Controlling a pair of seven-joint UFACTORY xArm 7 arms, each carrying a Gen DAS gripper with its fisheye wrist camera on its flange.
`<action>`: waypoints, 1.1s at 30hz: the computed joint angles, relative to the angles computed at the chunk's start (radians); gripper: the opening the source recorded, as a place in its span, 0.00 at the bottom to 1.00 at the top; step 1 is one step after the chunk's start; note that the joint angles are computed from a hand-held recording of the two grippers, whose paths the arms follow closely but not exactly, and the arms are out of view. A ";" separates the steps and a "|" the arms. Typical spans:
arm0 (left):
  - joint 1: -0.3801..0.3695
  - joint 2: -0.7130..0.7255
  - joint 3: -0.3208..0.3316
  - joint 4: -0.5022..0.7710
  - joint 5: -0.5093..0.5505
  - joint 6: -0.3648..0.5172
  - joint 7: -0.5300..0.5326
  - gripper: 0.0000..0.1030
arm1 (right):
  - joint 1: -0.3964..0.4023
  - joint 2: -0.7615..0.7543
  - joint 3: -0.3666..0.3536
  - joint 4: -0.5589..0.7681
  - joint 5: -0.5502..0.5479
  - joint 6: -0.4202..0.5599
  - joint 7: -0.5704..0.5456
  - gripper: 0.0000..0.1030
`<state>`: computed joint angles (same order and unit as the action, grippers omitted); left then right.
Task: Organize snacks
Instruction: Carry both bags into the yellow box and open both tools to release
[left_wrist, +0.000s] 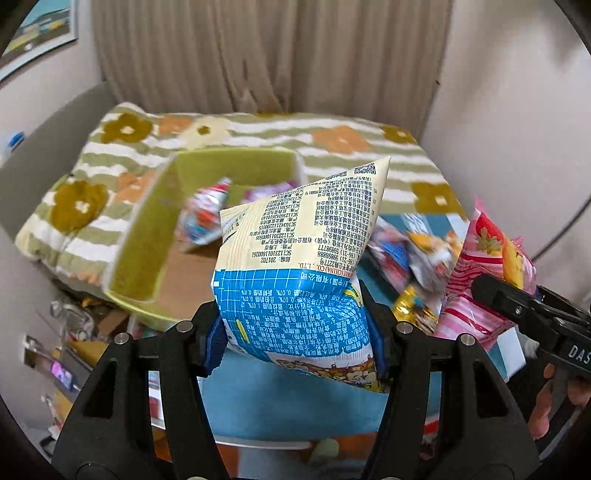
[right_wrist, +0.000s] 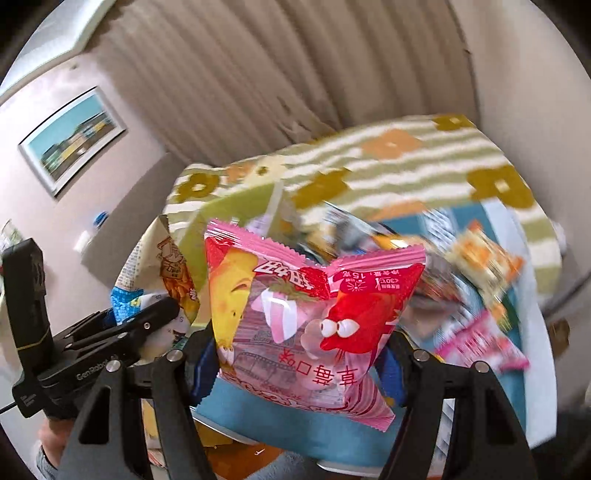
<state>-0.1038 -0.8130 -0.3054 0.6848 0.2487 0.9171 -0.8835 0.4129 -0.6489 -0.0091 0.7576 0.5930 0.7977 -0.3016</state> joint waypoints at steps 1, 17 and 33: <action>0.007 -0.015 0.016 -0.004 0.006 0.005 0.008 0.55 | 0.013 0.017 0.008 0.016 0.008 -0.010 -0.004 0.65; 0.152 0.081 0.327 -0.063 -0.061 -0.090 0.464 0.62 | 0.104 0.476 0.239 0.358 -0.126 -0.177 0.211 0.65; 0.251 0.022 0.416 -0.157 -0.215 -0.137 0.774 1.00 | 0.120 0.629 0.288 0.501 -0.492 -0.066 0.523 0.65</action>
